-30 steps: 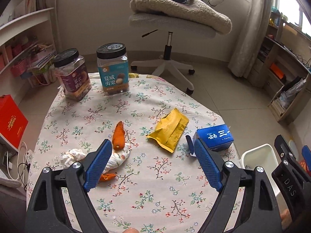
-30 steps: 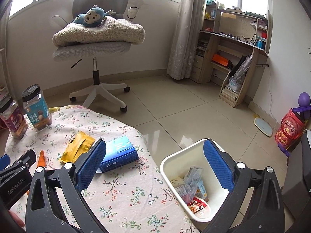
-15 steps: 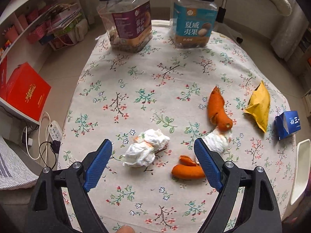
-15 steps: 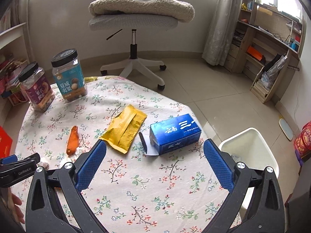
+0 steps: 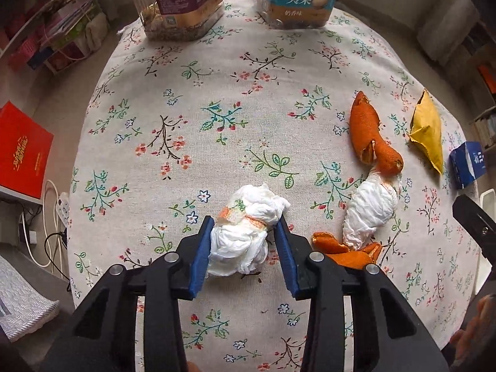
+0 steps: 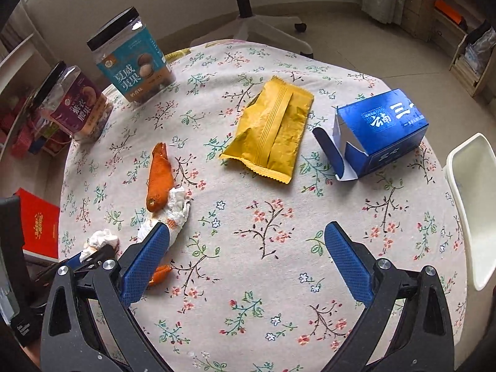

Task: Collect trash
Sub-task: 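Grasp the orange peel piece with the right tool while the left holds the tissue, then carry tissue and orange peel over the white bin and open both tools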

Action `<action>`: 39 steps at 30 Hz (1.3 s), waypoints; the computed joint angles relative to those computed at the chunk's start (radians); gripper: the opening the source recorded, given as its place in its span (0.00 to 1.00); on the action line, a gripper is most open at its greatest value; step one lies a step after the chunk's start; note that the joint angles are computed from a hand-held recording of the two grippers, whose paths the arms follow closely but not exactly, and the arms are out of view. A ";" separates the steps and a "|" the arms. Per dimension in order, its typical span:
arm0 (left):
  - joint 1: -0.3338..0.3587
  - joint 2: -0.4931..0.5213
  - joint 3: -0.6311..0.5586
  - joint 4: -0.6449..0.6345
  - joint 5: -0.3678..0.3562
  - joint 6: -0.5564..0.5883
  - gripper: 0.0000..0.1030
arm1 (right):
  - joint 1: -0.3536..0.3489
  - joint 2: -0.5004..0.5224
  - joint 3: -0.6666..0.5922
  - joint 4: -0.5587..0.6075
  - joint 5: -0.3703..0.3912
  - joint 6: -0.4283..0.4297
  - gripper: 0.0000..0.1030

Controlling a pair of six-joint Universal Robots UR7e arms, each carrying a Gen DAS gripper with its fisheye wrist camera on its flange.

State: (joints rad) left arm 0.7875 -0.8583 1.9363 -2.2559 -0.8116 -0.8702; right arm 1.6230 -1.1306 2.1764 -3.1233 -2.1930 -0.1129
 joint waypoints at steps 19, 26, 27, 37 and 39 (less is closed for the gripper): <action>-0.125 -0.211 0.088 -0.087 0.129 -0.125 0.36 | 0.036 0.267 -0.296 0.171 0.004 -0.142 0.21; -0.132 -0.234 0.108 -0.092 0.150 -0.159 0.36 | 0.051 0.155 -0.222 0.144 0.105 -0.146 0.15; -0.136 -0.235 0.110 -0.094 0.156 -0.162 0.36 | 0.056 0.131 -0.207 0.135 0.115 -0.151 0.15; -0.195 -0.209 0.143 -0.192 0.207 -0.144 0.36 | 0.095 -0.095 -0.027 0.003 0.200 -0.219 0.15; -0.208 -0.193 0.148 -0.227 0.208 -0.135 0.36 | 0.089 -0.136 0.011 -0.018 0.217 -0.226 0.15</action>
